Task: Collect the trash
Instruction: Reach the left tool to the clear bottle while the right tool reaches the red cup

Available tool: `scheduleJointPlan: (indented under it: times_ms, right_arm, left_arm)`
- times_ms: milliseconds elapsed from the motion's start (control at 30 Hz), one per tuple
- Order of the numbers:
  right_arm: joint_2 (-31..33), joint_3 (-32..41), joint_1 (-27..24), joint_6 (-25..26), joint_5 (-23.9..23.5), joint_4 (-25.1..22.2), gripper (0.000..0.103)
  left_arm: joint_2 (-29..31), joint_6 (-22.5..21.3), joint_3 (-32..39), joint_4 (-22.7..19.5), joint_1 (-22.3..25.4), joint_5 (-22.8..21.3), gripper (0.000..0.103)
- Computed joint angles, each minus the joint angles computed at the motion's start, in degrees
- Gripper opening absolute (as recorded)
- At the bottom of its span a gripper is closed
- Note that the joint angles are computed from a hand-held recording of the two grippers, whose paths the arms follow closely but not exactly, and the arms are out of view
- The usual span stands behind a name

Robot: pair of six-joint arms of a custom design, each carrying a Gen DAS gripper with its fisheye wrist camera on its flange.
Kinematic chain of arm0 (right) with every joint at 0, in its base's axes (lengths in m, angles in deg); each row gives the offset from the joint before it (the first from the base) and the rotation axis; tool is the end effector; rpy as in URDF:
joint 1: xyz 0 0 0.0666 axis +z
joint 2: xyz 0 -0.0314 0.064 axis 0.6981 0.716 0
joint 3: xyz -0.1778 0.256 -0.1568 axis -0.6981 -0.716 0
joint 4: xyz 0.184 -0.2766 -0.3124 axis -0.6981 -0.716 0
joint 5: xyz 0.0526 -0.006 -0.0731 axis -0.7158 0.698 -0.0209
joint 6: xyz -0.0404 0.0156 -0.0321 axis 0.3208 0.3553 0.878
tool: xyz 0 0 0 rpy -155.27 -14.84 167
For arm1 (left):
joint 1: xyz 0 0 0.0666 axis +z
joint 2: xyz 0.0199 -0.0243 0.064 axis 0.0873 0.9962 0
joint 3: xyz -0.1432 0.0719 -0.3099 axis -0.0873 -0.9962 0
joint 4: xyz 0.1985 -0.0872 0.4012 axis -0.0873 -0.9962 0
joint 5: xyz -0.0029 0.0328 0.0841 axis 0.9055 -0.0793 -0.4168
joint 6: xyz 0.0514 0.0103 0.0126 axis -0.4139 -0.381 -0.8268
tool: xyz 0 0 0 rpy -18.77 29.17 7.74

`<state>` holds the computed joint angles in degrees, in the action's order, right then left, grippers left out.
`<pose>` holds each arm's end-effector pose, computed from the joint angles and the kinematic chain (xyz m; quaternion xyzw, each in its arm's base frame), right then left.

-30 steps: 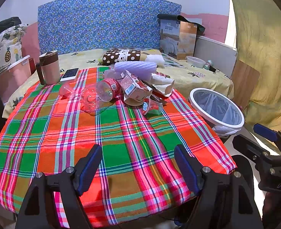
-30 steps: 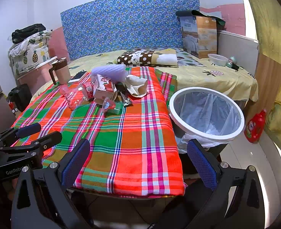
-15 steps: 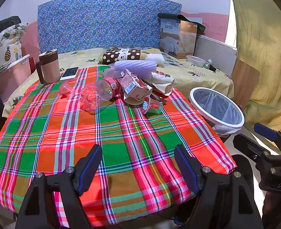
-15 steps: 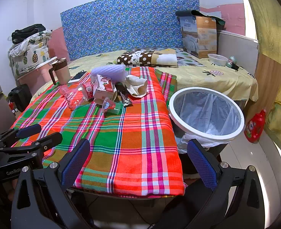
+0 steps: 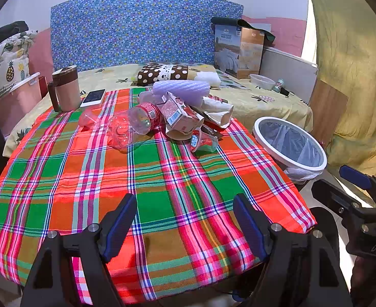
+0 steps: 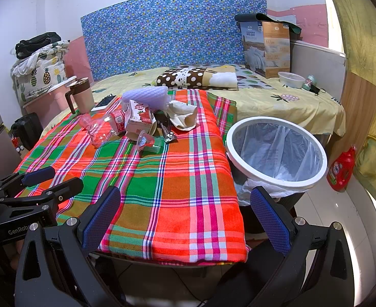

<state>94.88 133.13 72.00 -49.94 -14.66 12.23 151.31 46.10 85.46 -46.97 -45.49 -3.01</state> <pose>0.3806 0.1898 0.3372 -0.0458 0.8938 0.0564 0.4426 0.3464 -0.3951 0.3727 0.0453 0.9080 -0.0721 0.4102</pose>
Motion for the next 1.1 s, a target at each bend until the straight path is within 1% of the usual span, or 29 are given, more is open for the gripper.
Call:
scheduleJointPlan:
  times_ms: [733,833,1100]
  right_arm:
    - [0.3,0.1,-0.1,0.0,-0.2,-0.1,0.102]
    - [0.7,0.3,-0.3,-0.1,-0.4,-0.3,0.102]
    - [5.0,3.0,-2.3,0.5,-3.4,-0.1,0.102]
  left_arm:
    - [0.5,0.5,0.5,-0.8,0.3,0.4,0.077]
    - [0.9,0.5,0.9,-0.9,1.0,1.0,0.077]
    - [2.6,-0.4,1.6,-0.1,4.2,4.2,0.077]
